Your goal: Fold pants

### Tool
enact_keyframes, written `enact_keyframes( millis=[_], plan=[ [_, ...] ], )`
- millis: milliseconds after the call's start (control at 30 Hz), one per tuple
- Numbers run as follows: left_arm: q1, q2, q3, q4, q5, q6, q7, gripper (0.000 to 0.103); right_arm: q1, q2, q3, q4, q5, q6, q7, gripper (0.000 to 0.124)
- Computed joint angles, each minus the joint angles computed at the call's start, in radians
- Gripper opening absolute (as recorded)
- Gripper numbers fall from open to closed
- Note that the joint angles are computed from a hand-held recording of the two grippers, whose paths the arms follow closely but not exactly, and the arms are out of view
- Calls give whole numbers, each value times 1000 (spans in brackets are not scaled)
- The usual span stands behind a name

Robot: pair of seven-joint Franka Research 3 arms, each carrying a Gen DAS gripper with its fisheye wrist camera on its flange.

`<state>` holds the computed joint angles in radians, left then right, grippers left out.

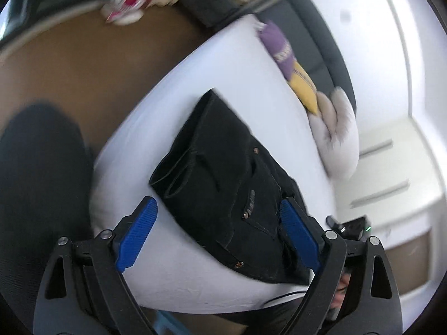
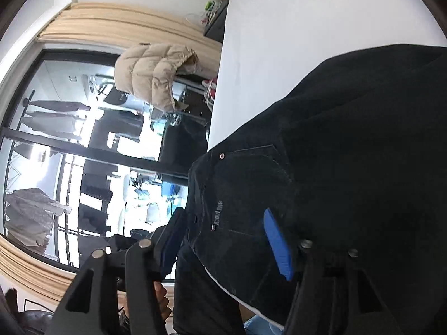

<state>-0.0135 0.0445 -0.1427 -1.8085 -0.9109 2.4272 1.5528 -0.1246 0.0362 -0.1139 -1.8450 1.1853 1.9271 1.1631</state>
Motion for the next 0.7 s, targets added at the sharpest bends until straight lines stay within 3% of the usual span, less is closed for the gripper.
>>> enact_keyframes(
  millis=[67,200,333,400,433,533,600,700],
  plan=[
    [12,9,5,-9,-72,-31,-14,90,1,30,3,34,-13,-20,22,62],
    [25,22,7,-11,-87,-61,-33,90,-12,51,9,57,11,-47,22,62],
    [27,54,-6,-18,-149,-29,-11,88,-26,86,12,62,-22,-66,75,67],
    [28,75,-15,-10,-170,-4,12,88,-30,115,15,67,-63,-70,122,61],
    [32,84,-18,-2,-180,1,19,86,-33,119,18,65,-67,-67,131,50],
    [41,121,-28,32,-183,-2,23,64,-47,134,21,69,-77,-71,172,29],
    [32,163,-46,82,-148,4,-25,42,-50,136,24,77,-107,-74,174,24],
    [43,190,-64,106,-114,-6,-44,31,-41,130,27,77,-167,-48,197,0]
  ],
)
